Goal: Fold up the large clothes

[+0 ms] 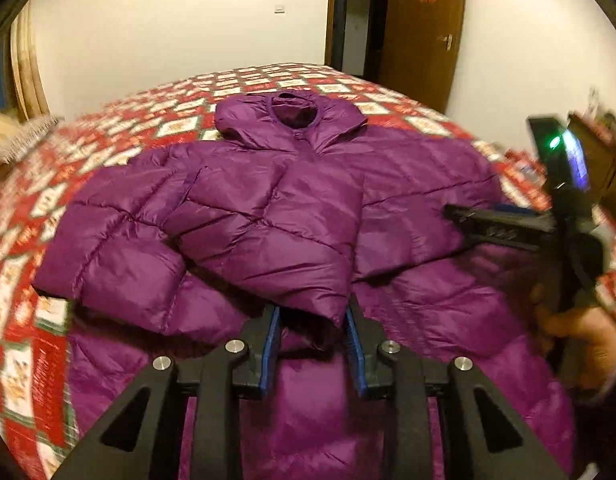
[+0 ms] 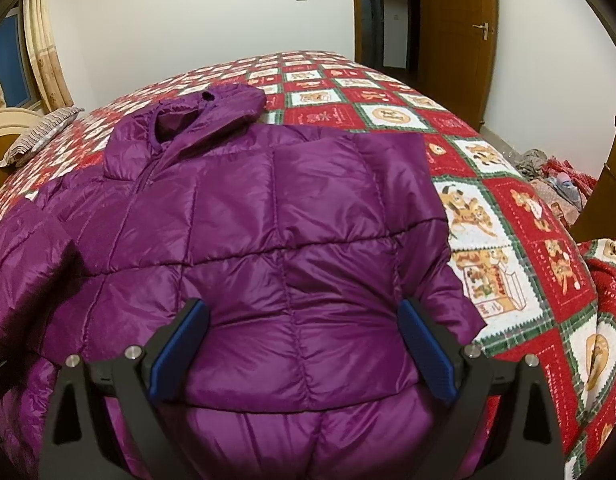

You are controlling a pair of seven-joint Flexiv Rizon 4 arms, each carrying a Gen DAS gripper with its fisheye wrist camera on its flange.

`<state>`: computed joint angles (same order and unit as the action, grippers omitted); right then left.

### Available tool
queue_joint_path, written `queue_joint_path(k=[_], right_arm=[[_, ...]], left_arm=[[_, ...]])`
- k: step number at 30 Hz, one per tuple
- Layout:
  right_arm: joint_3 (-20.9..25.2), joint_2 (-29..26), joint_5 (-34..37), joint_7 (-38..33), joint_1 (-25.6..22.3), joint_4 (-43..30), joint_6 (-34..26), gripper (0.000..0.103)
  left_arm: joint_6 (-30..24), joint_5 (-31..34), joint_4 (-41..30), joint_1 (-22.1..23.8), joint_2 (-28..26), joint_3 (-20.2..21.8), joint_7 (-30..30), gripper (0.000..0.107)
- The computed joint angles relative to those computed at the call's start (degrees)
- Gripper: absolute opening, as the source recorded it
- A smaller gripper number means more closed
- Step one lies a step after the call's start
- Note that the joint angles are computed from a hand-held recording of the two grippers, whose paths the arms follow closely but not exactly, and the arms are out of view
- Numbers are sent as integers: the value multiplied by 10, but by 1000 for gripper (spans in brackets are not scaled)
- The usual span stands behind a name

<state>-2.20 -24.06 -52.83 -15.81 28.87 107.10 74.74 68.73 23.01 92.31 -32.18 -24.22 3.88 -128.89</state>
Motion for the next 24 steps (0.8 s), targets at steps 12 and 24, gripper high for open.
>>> queue_joint_path(k=[12, 24], right_arm=[[39, -6, 73, -89, 0, -32, -82, 103], [67, -4, -39, -6, 36, -106, 9, 103]], left_arm=[[-128, 167, 23, -54, 78, 83, -288, 68], [-276, 211, 36, -16, 84, 8, -358, 69]])
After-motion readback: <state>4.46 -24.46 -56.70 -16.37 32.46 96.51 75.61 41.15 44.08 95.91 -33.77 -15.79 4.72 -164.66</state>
